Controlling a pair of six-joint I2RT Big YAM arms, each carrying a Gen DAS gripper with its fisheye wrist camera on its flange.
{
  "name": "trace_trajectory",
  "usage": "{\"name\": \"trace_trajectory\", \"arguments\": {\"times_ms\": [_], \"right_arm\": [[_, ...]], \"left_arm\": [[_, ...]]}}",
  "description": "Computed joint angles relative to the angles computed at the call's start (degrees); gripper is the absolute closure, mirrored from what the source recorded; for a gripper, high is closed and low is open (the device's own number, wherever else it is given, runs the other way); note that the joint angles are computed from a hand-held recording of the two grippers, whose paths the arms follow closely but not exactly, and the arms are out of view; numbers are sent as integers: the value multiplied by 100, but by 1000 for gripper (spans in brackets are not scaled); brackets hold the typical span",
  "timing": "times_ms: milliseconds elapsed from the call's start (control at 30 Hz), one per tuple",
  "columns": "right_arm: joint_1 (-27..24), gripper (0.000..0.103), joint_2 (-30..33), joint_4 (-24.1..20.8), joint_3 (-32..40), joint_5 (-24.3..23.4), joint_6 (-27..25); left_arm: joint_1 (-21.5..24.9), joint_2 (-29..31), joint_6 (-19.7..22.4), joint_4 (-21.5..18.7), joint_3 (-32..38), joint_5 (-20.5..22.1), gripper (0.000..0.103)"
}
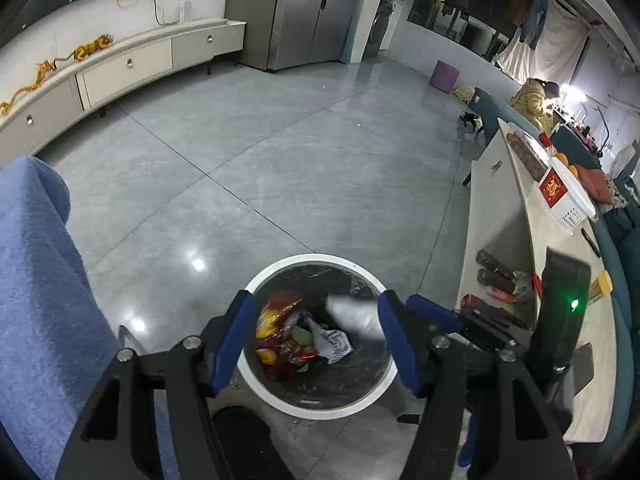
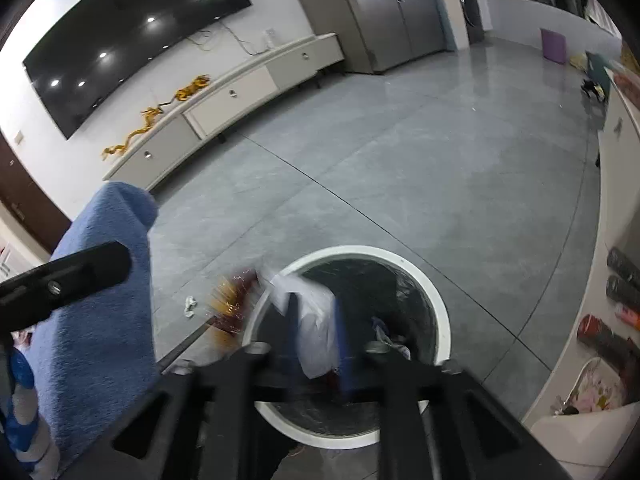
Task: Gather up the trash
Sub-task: 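Carry both items over the trash bin and open both grippers to drop them, then move both open grippers from the bin back to the wrappers on the rug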
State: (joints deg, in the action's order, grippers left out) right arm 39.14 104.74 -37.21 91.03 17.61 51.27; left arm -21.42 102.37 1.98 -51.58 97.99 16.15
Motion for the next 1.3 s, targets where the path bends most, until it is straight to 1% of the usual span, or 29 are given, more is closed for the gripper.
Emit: {"name": "trace_trajectory", "arguments": {"times_ms": [100,167,300,567,667,733,933,1033,1233,1300], "right_arm": [[3,71,-63,-2,-99,83,91],[18,67,-98,-35,-112,162,129],[40,64,-169,5,-165,316,142],[227,57,-417,-60,-165,723,146],[317,55,-476,-81,-100,858,133],[379,55,-508,-102,-34,942,98],[606,54,-529,-181,258,1188,-84],[730,52,-503,-232,469,1317,-210],[915,50,-390,-355,911,1497,-490],[983,50,-294,-445,1160,1547,-621]], "left_arm": [[-13,-11,-68,50,-29,-37,41],[-19,-101,-87,152,-137,-128,41],[-33,-287,-163,314,-331,-276,41],[21,-929,-233,752,-870,-629,40],[56,-1206,-217,928,-1109,-808,37],[88,-1366,-200,1010,-1235,-881,34],[223,-1884,-174,1246,-1629,-1077,34],[344,-2120,-158,1341,-1805,-1110,33],[702,-2483,-216,1420,-2020,-987,33],[838,-2577,-237,1456,-2066,-941,33]]}}
